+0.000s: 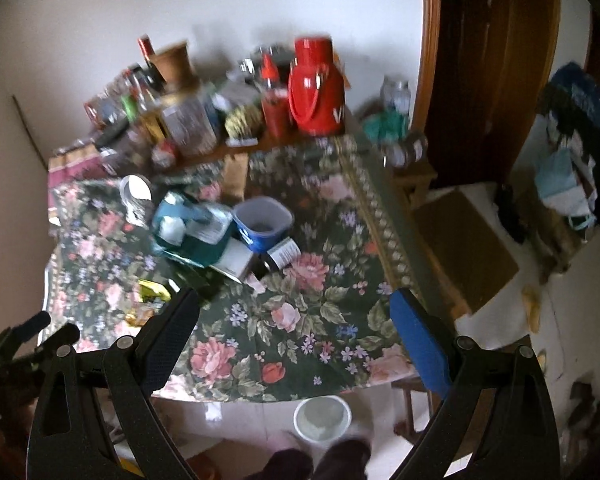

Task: Collect trash
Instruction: 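Grasp the yellow snack bag with the left gripper while the right grasps the dark bottle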

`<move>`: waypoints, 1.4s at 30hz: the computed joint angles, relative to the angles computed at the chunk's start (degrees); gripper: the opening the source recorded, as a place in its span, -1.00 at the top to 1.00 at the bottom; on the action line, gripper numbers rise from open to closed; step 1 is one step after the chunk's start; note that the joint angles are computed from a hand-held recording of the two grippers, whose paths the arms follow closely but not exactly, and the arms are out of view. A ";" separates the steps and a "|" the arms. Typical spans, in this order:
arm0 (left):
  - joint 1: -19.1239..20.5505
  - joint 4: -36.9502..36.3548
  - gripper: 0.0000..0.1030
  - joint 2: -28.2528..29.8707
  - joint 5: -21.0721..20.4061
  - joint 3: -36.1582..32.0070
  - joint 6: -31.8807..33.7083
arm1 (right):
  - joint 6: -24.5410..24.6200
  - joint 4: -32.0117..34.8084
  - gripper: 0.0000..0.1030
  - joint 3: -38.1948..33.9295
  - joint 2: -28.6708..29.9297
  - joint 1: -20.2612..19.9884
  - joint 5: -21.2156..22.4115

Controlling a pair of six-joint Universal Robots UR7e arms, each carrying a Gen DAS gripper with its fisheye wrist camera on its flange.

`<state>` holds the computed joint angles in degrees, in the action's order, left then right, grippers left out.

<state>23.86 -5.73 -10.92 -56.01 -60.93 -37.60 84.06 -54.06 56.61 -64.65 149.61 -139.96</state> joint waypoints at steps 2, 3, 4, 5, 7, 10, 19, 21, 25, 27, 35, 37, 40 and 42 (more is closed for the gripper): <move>1.42 1.81 -0.68 1.85 -0.71 -1.21 0.31 | -2.61 -2.52 -0.84 2.25 -0.92 -1.79 1.66; 2.02 2.62 -0.68 2.67 -1.02 -1.75 0.33 | -4.50 -4.28 -0.84 3.68 -1.59 -2.72 2.55; 2.58 3.21 -0.68 3.44 -1.29 -2.25 0.35 | -6.04 -5.73 -0.84 4.82 -2.08 -3.43 3.15; 3.32 4.04 -0.68 4.58 -1.90 -2.92 0.18 | -8.19 -7.77 -0.84 6.24 -2.75 -4.47 4.03; 4.27 5.71 -0.68 6.05 -2.60 -3.37 -0.04 | -11.59 -10.57 -0.84 8.13 -3.56 -6.52 5.74; 5.02 8.28 -0.68 7.89 -1.37 -3.70 -0.54 | -16.08 -15.00 -0.84 10.61 -4.49 -9.76 8.59; 6.37 9.89 -0.68 11.41 3.98 -4.19 -0.52 | -21.97 -24.57 -0.83 16.17 -6.12 -15.14 12.23; 6.70 9.01 -0.68 11.79 4.02 -4.35 -0.52 | -21.65 -24.66 -0.70 16.64 -6.21 -15.54 12.29; 7.54 6.90 -0.68 12.67 3.50 -5.39 -0.15 | -21.35 -25.45 -0.41 18.32 -7.14 -16.34 13.63; 8.01 5.72 -0.63 12.89 2.59 -5.87 -0.15 | -20.89 -24.98 -0.30 18.56 -7.35 -15.95 12.81; 9.03 3.54 -0.06 13.18 2.40 -8.00 0.47 | -20.19 -19.52 0.22 17.07 -6.74 -15.13 9.60; 8.70 3.87 0.14 12.82 2.48 -7.82 0.10 | -20.19 -19.88 0.48 17.50 -6.75 -15.15 8.99; 8.94 3.72 0.34 12.44 2.23 -7.48 0.22 | -20.98 -22.56 0.49 18.82 -7.62 -15.57 9.35; 8.94 3.56 0.43 12.10 0.88 -7.68 0.16 | -20.77 -22.89 0.49 19.28 -8.07 -15.48 9.48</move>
